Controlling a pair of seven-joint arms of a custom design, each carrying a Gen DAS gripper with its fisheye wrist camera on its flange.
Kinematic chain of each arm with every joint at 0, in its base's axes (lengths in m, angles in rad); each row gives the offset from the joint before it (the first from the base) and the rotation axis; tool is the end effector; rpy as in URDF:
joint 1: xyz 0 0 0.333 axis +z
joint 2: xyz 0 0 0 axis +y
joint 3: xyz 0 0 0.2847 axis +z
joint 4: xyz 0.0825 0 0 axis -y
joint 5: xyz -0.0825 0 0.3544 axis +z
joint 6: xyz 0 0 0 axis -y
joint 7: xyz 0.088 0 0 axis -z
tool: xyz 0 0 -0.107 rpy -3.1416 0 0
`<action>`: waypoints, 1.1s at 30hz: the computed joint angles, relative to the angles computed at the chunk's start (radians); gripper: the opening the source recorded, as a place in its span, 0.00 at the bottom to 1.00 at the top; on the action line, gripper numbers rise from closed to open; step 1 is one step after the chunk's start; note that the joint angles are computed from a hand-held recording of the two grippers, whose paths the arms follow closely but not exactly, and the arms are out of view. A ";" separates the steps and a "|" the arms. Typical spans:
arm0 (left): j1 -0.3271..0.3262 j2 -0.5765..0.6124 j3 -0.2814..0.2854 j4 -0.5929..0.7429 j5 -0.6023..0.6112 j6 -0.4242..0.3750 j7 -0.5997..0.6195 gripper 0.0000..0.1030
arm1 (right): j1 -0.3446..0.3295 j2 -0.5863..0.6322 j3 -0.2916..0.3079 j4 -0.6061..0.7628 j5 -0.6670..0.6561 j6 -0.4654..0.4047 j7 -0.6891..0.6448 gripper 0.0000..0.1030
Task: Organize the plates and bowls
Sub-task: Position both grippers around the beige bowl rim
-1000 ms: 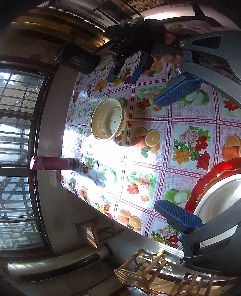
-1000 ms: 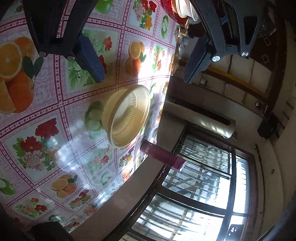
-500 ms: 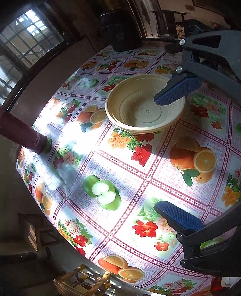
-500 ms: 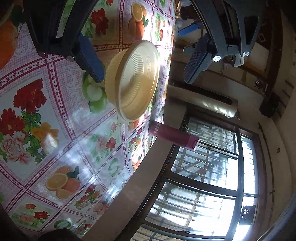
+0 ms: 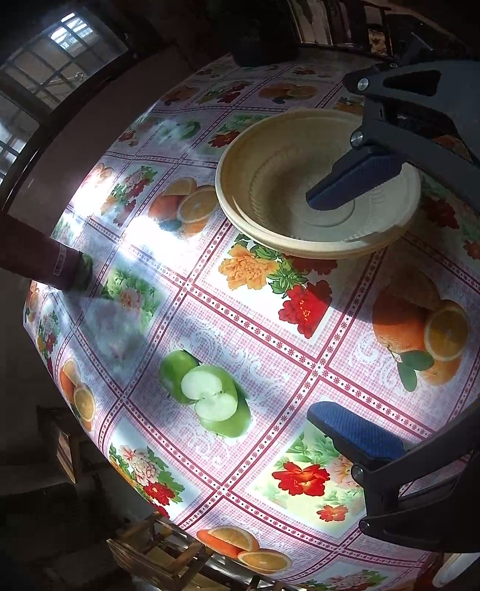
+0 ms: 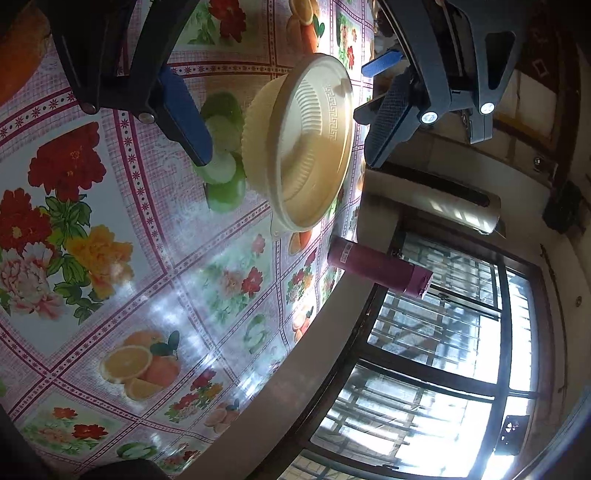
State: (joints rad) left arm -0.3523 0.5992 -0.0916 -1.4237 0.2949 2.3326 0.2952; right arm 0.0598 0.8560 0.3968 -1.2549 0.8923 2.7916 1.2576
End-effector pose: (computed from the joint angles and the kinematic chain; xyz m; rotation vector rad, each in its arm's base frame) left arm 0.6398 -0.2846 0.3676 -2.6494 1.2562 -0.4820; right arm 0.7145 0.2068 0.3228 -1.3294 1.6812 0.2447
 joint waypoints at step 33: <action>0.013 0.081 -0.009 0.097 -0.105 -0.065 0.116 1.00 | -0.020 0.048 -0.009 0.099 0.102 -0.193 -0.101 0.85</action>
State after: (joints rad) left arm -0.3394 0.6799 -0.1006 -1.3264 0.1898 2.2671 0.4109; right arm 0.0400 0.9042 0.3879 -1.1563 0.9942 2.5982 1.1570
